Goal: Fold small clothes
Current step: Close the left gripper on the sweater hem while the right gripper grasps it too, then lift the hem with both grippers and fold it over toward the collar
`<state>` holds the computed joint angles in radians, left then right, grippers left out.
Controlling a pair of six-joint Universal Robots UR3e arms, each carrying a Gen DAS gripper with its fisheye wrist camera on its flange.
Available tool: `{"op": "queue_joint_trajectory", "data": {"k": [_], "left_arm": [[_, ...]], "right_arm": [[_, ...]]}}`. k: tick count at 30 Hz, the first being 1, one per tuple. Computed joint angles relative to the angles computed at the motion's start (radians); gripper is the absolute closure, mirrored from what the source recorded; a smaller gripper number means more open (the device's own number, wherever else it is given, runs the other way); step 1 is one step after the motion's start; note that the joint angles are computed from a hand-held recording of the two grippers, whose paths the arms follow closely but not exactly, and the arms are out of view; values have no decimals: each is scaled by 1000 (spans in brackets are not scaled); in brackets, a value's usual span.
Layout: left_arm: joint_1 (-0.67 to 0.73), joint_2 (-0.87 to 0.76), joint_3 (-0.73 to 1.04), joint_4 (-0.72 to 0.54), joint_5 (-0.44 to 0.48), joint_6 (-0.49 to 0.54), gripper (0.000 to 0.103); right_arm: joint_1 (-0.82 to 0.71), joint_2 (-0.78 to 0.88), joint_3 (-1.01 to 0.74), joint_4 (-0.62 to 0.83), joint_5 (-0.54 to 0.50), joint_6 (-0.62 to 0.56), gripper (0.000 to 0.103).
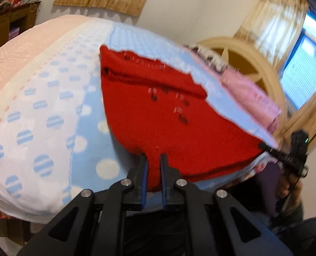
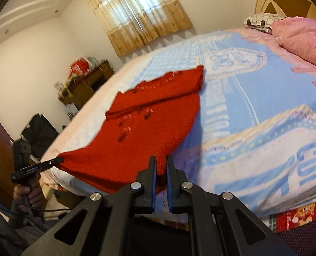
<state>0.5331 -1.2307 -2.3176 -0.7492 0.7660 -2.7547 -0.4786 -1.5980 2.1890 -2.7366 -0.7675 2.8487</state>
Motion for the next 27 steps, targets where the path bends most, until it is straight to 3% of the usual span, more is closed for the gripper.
{"op": "queue_joint_trajectory", "data": {"k": [8,13,21,27], "left_arm": [[-24,-185,139,167,-72,-113,93],[-64,-312,263,249,-48,-196,93],[-114,-514,530,259,-4,-303,94],[-150,-681,763,235,28,-370,94]], "right_arm": [[33,133,-199,-70,22,147,96],[73,241,-379,-83,3,228,96],[163,465,-754,-17,-57,334,96],[228,675,-1131,130,-120,371,96]]}}
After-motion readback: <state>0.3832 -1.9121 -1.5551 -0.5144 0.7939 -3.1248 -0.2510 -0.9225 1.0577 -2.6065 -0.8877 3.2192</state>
